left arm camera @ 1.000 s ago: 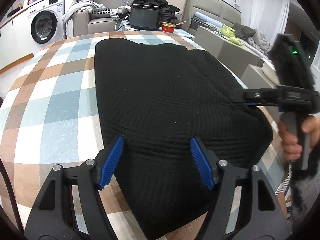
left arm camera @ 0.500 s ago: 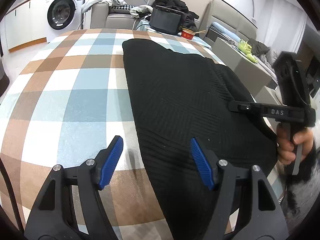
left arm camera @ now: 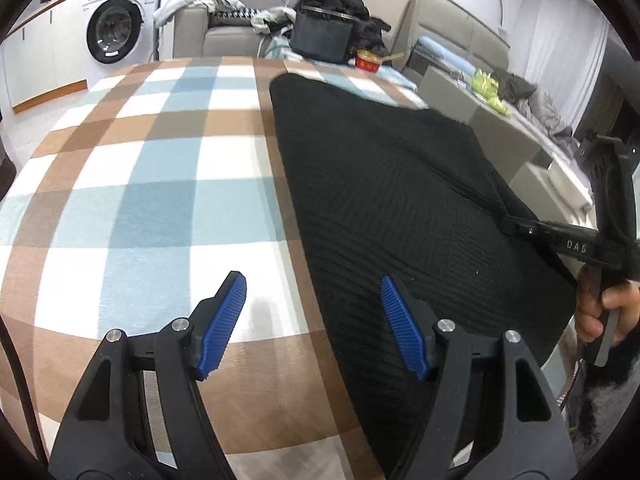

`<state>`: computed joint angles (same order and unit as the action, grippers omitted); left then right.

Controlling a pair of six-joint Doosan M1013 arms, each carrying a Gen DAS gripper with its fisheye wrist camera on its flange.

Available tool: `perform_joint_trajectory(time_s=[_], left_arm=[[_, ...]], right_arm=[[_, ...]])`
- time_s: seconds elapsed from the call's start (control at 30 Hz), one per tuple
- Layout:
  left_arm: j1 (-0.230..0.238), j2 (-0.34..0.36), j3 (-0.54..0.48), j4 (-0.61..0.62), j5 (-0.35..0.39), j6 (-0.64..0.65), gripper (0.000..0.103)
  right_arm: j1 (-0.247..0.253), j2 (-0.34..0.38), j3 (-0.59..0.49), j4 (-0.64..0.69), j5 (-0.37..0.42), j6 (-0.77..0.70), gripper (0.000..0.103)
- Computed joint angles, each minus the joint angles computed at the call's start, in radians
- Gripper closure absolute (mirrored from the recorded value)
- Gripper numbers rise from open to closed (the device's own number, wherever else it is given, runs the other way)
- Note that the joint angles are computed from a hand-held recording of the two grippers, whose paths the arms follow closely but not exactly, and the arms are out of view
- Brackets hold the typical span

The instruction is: Fold small clothes

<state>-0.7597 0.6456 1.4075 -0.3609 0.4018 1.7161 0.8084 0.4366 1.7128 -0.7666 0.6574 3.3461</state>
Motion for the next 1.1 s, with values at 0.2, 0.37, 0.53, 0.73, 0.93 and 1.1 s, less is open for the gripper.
perform_joint_trajectory(time_s=[0.2,0.37,0.53,0.73,0.93,1.1], left_arm=[[0.002,0.021,-0.023,-0.054,0.035,0.04,0.036],[0.002,0.041,-0.055,-0.121,0.053,0.088,0.036],[-0.009,0.051,-0.07,-0.091,0.034,0.078,0.077],[-0.005,0.05,-0.07,-0.102,0.033,0.101,0.081],[0.011,0.035,-0.046,0.002,0.007,0.001,0.081],[0.043,0.01,-0.005,0.108,-0.02,-0.105,0.081]], right_arm=[[0.025,-0.035,0.037,-0.078,0.079,0.118,0.061],[0.01,-0.051,0.081,-0.101,-0.025,0.176,0.061],[-0.004,-0.031,0.069,-0.083,-0.072,0.141,0.079],[-0.004,-0.019,0.048,-0.047,-0.068,0.068,0.081],[-0.009,0.012,0.002,-0.026,-0.086,0.009,0.081],[-0.015,0.059,-0.065,0.003,-0.136,-0.073,0.081]])
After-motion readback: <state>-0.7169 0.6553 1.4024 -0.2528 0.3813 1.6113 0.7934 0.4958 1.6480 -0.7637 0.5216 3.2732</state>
